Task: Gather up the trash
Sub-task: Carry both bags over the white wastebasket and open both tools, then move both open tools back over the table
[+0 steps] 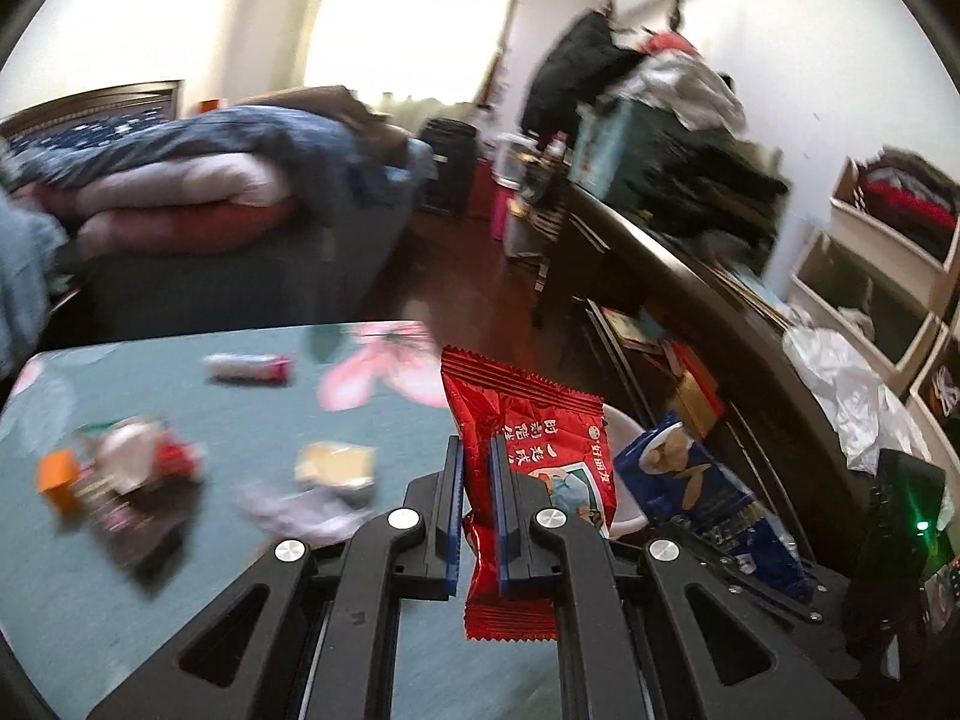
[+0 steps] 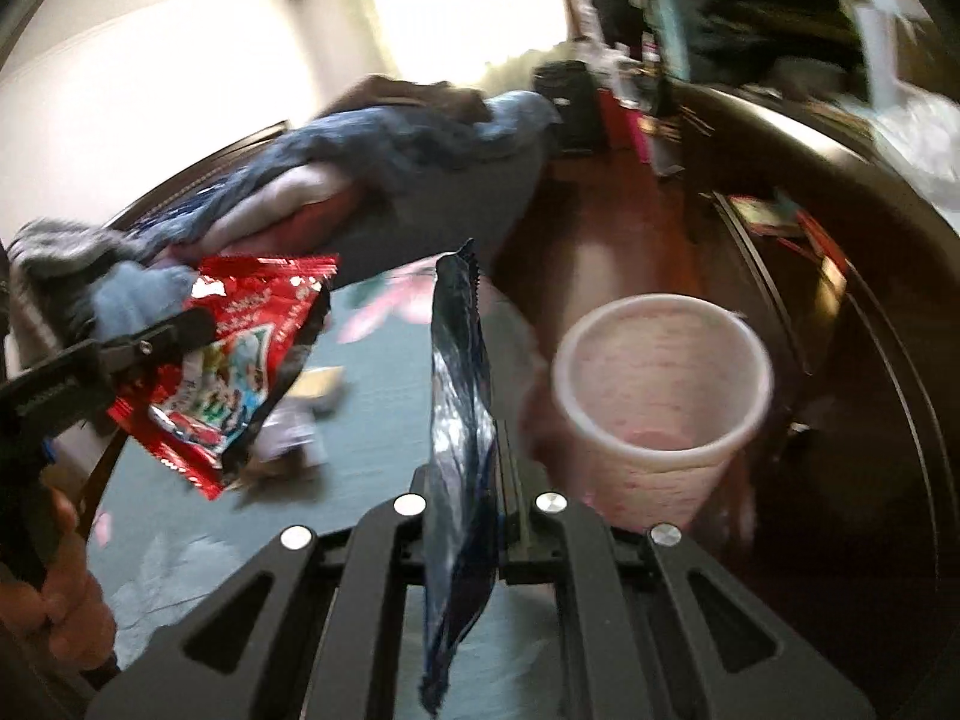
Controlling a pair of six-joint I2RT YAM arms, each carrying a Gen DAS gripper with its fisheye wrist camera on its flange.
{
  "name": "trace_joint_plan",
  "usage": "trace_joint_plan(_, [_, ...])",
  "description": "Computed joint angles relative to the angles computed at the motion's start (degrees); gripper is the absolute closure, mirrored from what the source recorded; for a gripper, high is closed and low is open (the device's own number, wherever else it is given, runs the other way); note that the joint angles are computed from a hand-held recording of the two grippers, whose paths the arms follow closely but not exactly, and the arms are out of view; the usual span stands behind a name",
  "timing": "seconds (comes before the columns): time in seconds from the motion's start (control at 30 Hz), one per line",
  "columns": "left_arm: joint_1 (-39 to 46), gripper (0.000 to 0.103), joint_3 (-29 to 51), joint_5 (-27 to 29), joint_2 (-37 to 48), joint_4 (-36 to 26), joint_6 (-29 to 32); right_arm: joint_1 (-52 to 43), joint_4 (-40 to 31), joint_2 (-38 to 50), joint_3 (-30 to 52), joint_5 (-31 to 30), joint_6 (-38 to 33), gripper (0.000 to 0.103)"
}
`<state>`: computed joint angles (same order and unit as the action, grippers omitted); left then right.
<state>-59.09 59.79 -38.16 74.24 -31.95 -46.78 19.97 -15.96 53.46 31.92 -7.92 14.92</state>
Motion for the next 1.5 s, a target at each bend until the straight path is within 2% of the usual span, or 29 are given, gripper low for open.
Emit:
trace_joint_plan(0.07, [1.96,0.095,3.44,2.35,5.7,2.97,3.33,-7.05,3.13,4.47,-0.34,-3.83,-2.55,0.095])
trace_joint_plan(0.17, [4.48,0.094,8.86,5.1,13.95,5.69,7.07,-12.58,8.09,12.53,0.7,-5.83,-4.31,0.095])
trace_joint_plan(0.3, [7.65,0.094,16.28,9.3,23.77,6.69,10.08,-18.68,13.97,22.94,2.46,-9.36,-6.44,0.094])
trace_joint_plan(0.43, [10.15,0.094,23.26,12.58,32.15,6.66,12.2,-20.85,18.43,33.81,6.63,-9.76,-7.12,0.094])
trace_joint_plan(0.63, [13.49,0.094,35.34,16.95,43.69,3.98,14.28,-20.9,21.12,45.65,13.65,-8.2,-7.64,0.092])
trace_joint_plan(0.73, [14.28,0.093,39.88,17.17,47.33,1.73,14.62,-20.76,22.36,49.48,16.13,-7.44,-8.1,0.082])
trace_joint_plan(0.77, [14.61,0.093,40.69,17.36,48.02,1.38,14.49,-20.56,23.04,50.4,16.58,-6.7,-8.16,0.074])
trace_joint_plan(0.8, [14.82,0.091,40.61,17.61,48.05,1.54,14.46,-20.29,23.38,50.46,16.54,-6.22,-8.08,0.066])
trace_joint_plan(0.83, [15.03,0.088,40.62,17.99,48.08,1.77,14.47,-20.18,23.81,50.56,16.51,-5.89,-8.08,0.062])
trace_joint_plan(0.87, [15.12,0.08,40.79,17.98,48.14,1.81,14.47,-20.02,24.63,50.7,16.35,-5.23,-8.09,0.059])
trace_joint_plan(0.9, [15.2,0.069,40.4,17.87,47.8,2.28,14.61,-20.13,24.9,50.73,16.34,-5.0,-8.24,0.056])
trace_joint_plan(0.97, [14.87,0.051,39.81,16.81,47.15,3.73,15.06,-20.15,25.22,50.83,16.43,-4.55,-8.17,0.055])
trace_joint_plan(1.0, [14.68,0.045,39.47,16.17,46.83,4.45,15.4,-20.2,25.25,50.68,16.29,-4.6,-8.03,0.055])
trace_joint_plan(1.23, [13.69,0.035,33.79,15.01,40.56,6.86,15.51,-19.46,24.51,45.3,12.44,-3.31,-7.39,0.047])
trace_joint_plan(1.3, [12.91,0.031,29.12,13.96,36.31,8.15,14.86,-18.74,23.84,42.45,10.76,-2.56,-7.05,0.041])
trace_joint_plan(1.4, [10.92,0.023,22.96,9.37,29.87,8.07,13.38,-16.82,22.28,36.41,7.37,-0.88,-6.67,0.033])
trace_joint_plan(1.5, [8.27,0.015,17.26,4.27,23.16,6.09,11.49,-13.69,19.36,29.52,4.55,2.07,-6.2,0.017])
